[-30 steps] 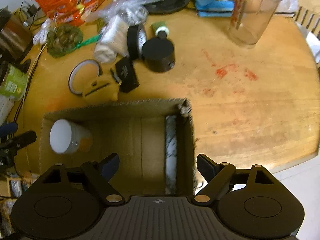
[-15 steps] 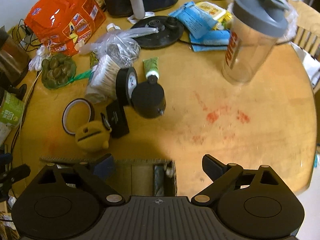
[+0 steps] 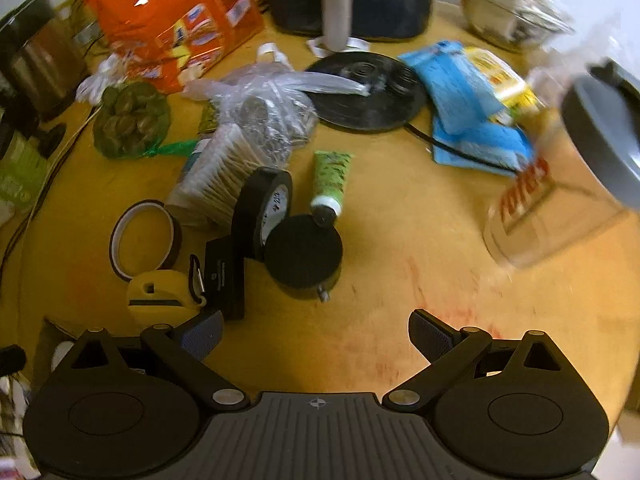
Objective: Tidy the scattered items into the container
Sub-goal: 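Move the right tool to the black round lid and close on it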
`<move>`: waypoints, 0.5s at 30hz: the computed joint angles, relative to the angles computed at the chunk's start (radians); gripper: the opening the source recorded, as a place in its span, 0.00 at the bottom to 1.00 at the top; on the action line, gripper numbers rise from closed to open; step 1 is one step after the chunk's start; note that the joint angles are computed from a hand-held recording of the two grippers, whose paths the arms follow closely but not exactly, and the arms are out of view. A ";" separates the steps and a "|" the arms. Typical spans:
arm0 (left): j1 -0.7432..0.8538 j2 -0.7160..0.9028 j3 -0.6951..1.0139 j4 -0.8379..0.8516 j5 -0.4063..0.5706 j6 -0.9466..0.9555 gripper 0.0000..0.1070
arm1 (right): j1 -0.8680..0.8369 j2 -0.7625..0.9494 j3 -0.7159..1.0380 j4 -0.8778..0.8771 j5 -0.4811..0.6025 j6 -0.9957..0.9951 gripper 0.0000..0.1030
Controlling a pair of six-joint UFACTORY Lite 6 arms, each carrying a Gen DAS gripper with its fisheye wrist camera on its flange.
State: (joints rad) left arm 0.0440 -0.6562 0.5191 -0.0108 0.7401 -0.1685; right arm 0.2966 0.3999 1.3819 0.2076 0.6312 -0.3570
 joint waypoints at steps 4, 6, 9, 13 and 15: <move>-0.014 -0.023 -0.012 0.024 0.024 -0.061 0.74 | 0.002 0.084 0.080 0.025 -0.006 -0.126 0.95; -0.019 -0.036 -0.018 0.036 0.037 -0.090 0.74 | 0.005 0.123 0.120 0.035 -0.003 -0.170 0.94; -0.016 -0.051 -0.025 0.045 0.051 -0.121 0.74 | 0.010 0.182 0.181 0.053 0.011 -0.236 0.92; -0.018 -0.075 -0.036 0.064 0.068 -0.169 0.74 | 0.019 0.262 0.265 0.056 0.039 -0.287 0.86; -0.016 -0.085 -0.040 0.072 0.076 -0.188 0.74 | 0.025 0.302 0.310 0.051 0.057 -0.311 0.82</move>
